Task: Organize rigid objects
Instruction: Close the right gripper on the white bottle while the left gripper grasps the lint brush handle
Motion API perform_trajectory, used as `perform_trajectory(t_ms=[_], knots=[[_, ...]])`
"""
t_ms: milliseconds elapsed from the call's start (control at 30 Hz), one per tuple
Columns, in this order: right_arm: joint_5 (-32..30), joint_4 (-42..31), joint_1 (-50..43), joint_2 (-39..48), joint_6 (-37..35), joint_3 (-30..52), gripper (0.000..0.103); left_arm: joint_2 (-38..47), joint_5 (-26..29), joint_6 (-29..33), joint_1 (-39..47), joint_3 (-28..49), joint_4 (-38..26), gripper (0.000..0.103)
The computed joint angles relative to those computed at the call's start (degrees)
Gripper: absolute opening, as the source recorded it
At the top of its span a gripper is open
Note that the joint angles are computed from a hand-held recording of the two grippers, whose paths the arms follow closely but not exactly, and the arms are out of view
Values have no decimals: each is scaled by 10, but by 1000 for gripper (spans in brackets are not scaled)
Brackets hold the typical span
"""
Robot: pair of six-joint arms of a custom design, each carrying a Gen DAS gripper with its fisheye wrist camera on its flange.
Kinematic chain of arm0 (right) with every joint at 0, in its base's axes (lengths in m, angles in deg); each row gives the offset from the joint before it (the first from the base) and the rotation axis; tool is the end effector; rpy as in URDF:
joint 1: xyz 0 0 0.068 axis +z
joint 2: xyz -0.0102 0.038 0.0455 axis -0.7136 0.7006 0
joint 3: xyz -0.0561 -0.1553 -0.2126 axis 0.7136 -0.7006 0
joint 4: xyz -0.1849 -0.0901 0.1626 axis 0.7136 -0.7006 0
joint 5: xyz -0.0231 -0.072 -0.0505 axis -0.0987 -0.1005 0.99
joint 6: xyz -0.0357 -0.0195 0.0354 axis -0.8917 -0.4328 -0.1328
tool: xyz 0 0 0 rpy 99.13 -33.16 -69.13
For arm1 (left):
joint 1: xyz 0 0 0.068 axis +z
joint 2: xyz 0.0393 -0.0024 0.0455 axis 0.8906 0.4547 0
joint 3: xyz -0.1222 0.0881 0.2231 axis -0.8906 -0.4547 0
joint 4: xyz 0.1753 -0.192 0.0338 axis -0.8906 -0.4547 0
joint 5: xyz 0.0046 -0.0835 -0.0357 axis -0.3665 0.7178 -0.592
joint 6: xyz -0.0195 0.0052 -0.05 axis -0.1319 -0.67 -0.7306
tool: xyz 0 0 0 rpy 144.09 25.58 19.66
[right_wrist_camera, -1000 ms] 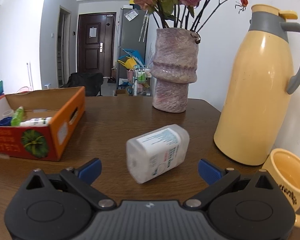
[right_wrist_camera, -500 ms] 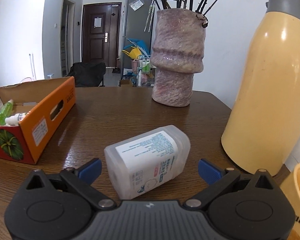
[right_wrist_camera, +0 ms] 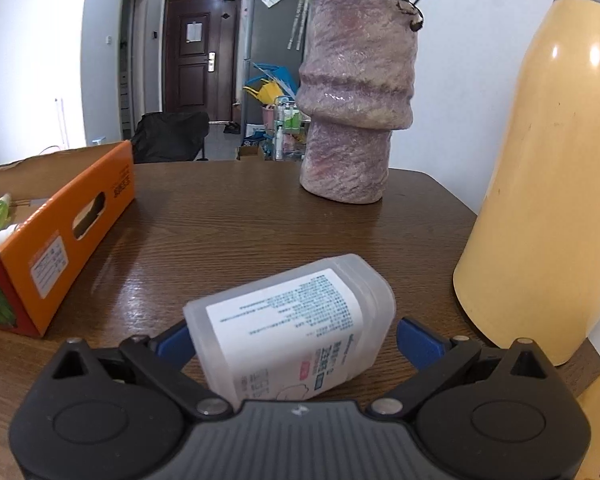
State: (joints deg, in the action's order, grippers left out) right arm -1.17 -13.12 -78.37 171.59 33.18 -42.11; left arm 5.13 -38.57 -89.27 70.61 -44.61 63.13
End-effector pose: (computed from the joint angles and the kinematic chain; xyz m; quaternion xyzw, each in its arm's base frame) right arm 0.2522 -0.1479 0.0358 0.0175 0.8902 -0.0473 0.4528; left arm 0.1744 0.0320 0.1079 -0.1766 0.8849 0.1040 0.4181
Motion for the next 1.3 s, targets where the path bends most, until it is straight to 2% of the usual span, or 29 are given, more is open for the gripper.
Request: perform_trajectory(t_ms=[200,300,667,833,1200,1300], knots=[[59,8,31,10,42,9,102,104,-24,-31,-10,42,48,103],[72,3,38,14,57,16,91,143,-38,-44,-18,62,60,103],[89,18,40,15,74,5,90,270,-76,-86,-46,129,89,103],[80,39,42,12,72,-7,90,329,-99,-116,-57,172,85,103],[71,63,37,6,83,-19,90,431,-156,-175,-54,280,26,103],[69,70,36,5,86,-24,90,451,-161,-183,-49,304,6,99]])
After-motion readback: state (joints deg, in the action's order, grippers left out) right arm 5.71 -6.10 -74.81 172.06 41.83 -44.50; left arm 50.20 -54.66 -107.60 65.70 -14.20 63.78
